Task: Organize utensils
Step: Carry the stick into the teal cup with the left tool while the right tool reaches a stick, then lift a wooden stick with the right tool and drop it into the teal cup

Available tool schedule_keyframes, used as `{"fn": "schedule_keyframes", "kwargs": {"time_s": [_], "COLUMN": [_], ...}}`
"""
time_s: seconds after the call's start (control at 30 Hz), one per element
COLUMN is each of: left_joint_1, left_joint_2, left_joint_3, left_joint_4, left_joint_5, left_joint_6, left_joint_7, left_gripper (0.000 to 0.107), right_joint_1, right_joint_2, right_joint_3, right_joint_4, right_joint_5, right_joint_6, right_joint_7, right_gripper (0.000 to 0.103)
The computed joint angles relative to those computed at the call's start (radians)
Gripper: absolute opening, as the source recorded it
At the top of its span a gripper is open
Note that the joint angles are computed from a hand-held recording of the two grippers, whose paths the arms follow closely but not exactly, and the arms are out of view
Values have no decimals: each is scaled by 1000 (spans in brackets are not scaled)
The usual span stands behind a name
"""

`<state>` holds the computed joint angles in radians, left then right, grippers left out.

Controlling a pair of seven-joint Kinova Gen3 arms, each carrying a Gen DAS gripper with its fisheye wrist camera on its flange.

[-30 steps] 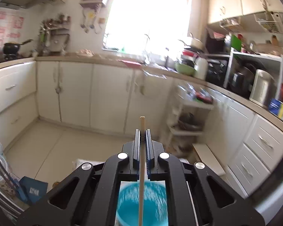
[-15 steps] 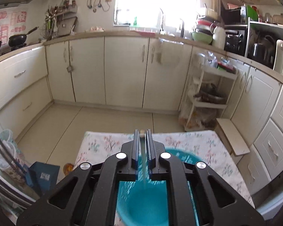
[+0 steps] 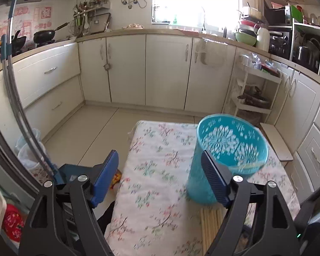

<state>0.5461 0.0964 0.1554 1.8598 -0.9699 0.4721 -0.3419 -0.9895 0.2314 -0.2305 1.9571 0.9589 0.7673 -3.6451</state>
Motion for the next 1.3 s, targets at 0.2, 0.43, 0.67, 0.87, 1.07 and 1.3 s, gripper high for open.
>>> {"fn": "schedule_keyframes", "kwargs": {"time_s": [0.2, 0.43, 0.67, 0.87, 1.07, 1.3], "left_joint_1": [-52, -104, -130, -146, -149, -148], "left_joint_2": [-26, -48, -81, -83, -75, -75], "left_joint_3": [21, 16, 38, 49, 46, 48], "left_joint_4": [70, 109, 131, 135, 131, 134], "left_joint_5": [163, 355, 435, 488, 533, 554], "left_joint_6": [-9, -36, -26, -17, -12, -9], "left_joint_7": [-181, -357, -431, -484, -523, -535], "left_gripper": [81, 81, 83, 85, 85, 85], "right_joint_1": [-68, 60, 84, 50, 27, -84], "right_joint_2": [-168, -159, 21, 105, 70, -2], "right_joint_3": [-18, -97, -26, 33, 34, -40], "right_joint_4": [70, -61, -260, -301, -250, -145], "right_joint_5": [237, 507, 608, 544, 482, 432], "right_joint_6": [81, 146, 270, 302, 265, 435], "right_joint_7": [-237, -202, -144, -108, -53, -102], "right_gripper": [5, 5, 5, 5, 14, 26]}}
